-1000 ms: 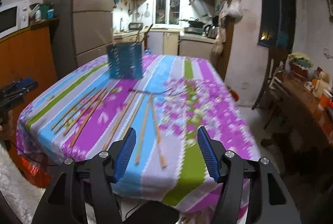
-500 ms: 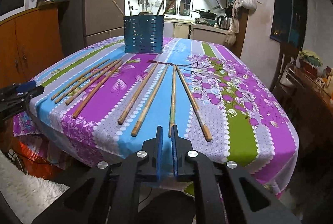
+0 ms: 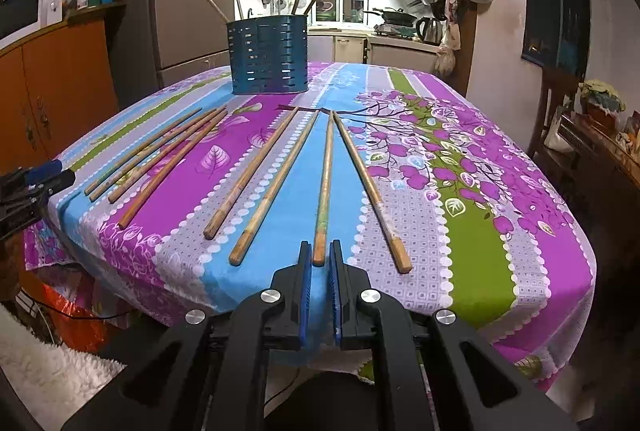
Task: Organize utensils
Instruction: 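Move both open grippers back over the row of wooden chopsticks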
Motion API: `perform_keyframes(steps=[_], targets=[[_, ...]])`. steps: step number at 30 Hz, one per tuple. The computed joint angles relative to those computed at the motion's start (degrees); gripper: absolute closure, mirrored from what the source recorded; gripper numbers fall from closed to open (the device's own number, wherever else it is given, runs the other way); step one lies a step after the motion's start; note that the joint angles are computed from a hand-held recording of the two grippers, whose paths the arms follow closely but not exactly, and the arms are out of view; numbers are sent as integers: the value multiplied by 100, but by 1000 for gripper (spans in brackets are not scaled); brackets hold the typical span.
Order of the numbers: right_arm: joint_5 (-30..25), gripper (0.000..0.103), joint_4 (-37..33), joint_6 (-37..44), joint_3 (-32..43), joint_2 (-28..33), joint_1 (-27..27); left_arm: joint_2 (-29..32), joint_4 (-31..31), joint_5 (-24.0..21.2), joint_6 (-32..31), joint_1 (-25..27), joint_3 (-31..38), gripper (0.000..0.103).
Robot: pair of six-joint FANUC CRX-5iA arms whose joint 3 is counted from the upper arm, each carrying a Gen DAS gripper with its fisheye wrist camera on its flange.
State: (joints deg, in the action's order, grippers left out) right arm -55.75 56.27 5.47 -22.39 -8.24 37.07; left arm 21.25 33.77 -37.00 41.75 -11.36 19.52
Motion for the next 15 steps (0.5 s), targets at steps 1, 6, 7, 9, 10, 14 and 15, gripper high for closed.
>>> perform_keyframes(steps=[1,6,7,9,10,14,15], targets=[[24,93,2,-5,-7,-7,-14,2,1,-4,-7,0,2,53],[130,92,105,-122,-61,-4,-65,19,69,-104,-162,-9,13,53],[157,92,144,-168,-86,-8,-76,21,102,-135,-223,-13,12,53],[160,92,203,-217,-113,-7,-80,-6,161,-103,-351,-38,-43,53],[146,92,233,-236,-124,0,-75,-9,193,-114,-416,-45,-54,53],[127,92,296,-357,-157,-4,-60,7,249,-158,-535,-81,-40,53],[131,92,301,-375,-164,-8,-61,26,258,-221,-573,-84,-10,53]])
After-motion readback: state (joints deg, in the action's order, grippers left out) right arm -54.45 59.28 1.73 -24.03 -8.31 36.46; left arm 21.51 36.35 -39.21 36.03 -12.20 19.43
